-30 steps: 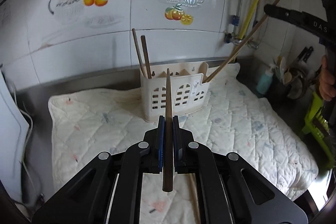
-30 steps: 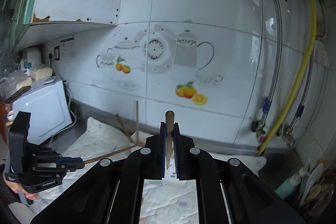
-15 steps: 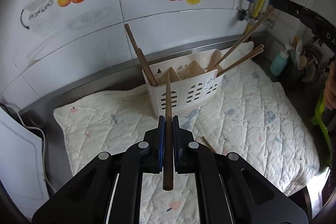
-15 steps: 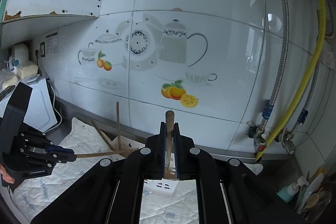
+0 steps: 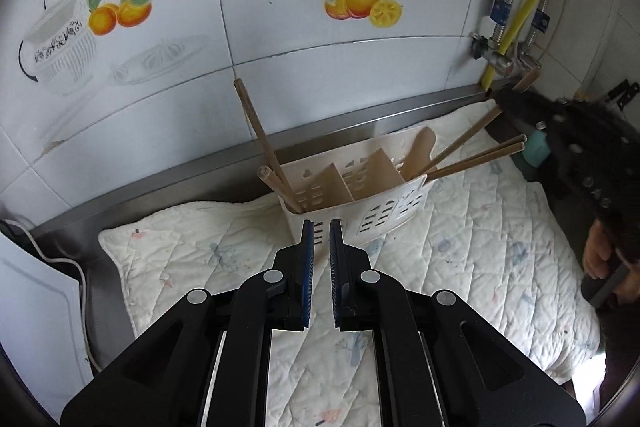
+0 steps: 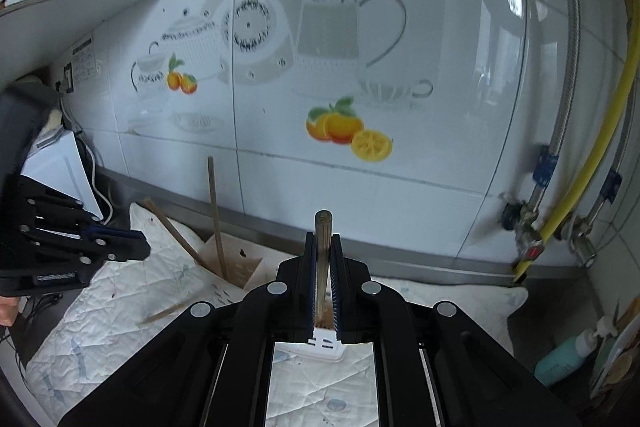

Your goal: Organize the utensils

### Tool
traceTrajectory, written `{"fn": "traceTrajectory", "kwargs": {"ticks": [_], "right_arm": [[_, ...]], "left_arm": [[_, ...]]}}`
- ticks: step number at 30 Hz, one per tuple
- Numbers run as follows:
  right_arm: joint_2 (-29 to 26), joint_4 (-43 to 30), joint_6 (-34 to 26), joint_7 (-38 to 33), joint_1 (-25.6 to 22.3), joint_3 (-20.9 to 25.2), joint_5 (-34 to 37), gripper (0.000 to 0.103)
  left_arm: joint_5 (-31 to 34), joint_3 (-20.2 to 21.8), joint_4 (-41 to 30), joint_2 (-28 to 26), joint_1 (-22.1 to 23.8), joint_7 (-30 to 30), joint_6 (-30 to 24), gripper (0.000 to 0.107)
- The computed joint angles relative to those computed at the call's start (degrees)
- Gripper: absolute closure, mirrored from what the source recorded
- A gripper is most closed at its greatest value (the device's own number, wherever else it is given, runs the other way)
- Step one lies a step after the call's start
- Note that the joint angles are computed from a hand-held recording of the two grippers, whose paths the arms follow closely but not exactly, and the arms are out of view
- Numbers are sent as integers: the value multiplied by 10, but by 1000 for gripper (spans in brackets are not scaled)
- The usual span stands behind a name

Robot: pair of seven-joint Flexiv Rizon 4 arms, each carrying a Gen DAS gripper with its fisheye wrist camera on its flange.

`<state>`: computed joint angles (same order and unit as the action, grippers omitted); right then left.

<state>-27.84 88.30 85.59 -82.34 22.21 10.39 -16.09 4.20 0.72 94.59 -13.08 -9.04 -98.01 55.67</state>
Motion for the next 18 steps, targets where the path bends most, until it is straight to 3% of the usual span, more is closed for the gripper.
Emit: {"fn": "traceTrajectory", "kwargs": {"ticks": [4, 8, 11, 13, 16, 18], "right_arm": [[-10, -10, -17, -11, -12, 18, 11, 96], [-9, -3, -14, 2, 2, -2, 5, 96], [-1, 10, -2, 9, 8, -12, 0, 93], [4, 19, 6, 11, 9, -13, -3, 88], [21, 47, 31, 32, 34, -52, -29, 85], [33, 66, 46, 40, 40, -62, -41, 84]], "left_arm": [[4, 2, 28, 11, 1, -2, 31, 98], [-22, -3, 74, 29, 9, 23, 68, 95], [-23, -2, 110, 43, 9, 35, 104, 81], [-23, -2, 134, 51, 10, 43, 127, 80], [-49, -6, 176, 61, 16, 68, 162, 78], [-31, 2, 191, 64, 13, 51, 179, 52]]}}
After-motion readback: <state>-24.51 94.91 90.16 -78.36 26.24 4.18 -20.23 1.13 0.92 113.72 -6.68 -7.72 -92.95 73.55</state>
